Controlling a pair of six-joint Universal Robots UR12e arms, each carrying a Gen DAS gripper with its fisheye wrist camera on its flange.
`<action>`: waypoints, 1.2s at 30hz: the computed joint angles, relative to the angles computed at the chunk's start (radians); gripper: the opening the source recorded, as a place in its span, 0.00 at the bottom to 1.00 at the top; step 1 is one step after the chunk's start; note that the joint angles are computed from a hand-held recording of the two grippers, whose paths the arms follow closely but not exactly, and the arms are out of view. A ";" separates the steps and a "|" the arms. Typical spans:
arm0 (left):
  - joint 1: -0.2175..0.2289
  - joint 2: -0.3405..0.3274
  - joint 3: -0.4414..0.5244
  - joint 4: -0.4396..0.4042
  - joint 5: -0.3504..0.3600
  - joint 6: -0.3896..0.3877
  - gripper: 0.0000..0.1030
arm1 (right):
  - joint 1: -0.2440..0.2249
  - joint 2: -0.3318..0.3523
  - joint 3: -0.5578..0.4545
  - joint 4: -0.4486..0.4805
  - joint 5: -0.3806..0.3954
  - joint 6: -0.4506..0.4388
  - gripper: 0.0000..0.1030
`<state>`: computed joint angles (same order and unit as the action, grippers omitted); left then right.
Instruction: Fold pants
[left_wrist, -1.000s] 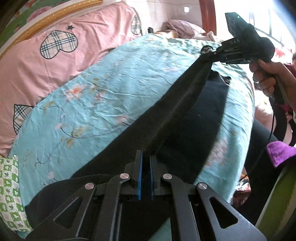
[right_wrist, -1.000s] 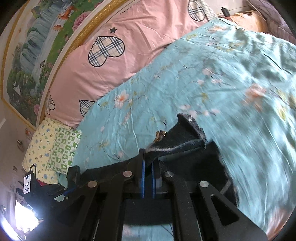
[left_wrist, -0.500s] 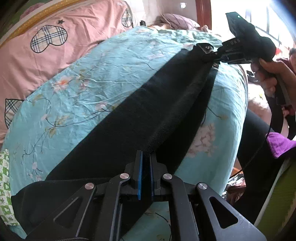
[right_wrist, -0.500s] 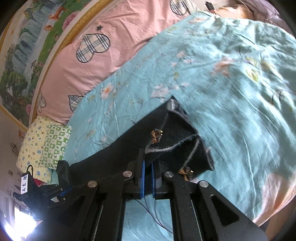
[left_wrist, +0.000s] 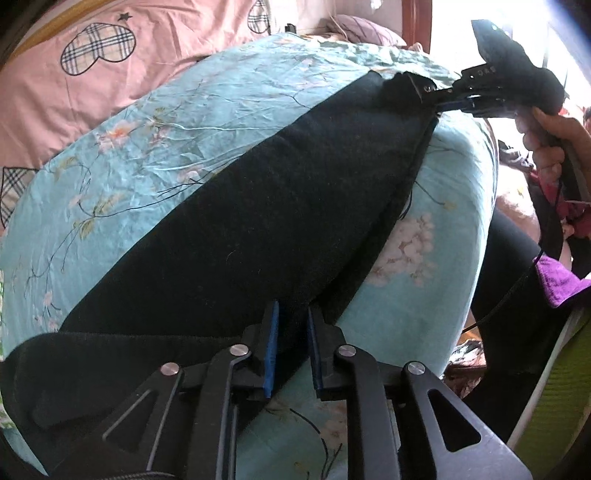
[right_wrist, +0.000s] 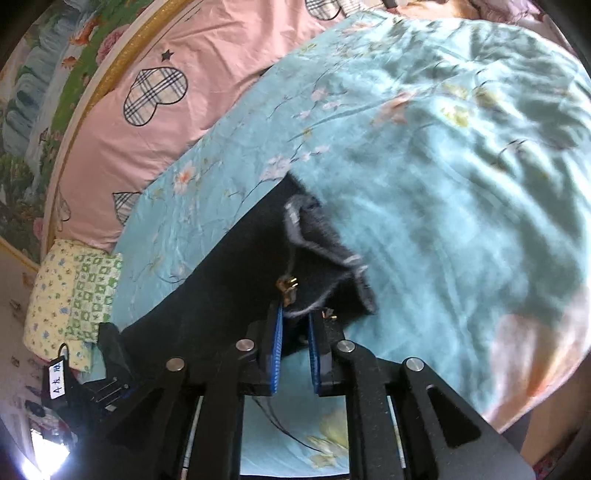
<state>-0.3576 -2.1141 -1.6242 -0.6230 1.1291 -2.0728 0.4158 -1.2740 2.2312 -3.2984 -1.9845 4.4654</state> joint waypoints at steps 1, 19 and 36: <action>0.002 0.002 0.000 -0.003 -0.007 -0.006 0.20 | 0.003 -0.004 0.001 0.003 -0.008 -0.001 0.14; 0.071 0.006 0.013 0.131 0.006 -0.436 0.45 | 0.047 0.019 -0.126 0.058 -0.084 -0.209 0.31; 0.133 -0.039 0.141 0.073 0.077 -0.790 0.55 | 0.008 0.148 -0.314 0.080 0.269 -0.497 0.42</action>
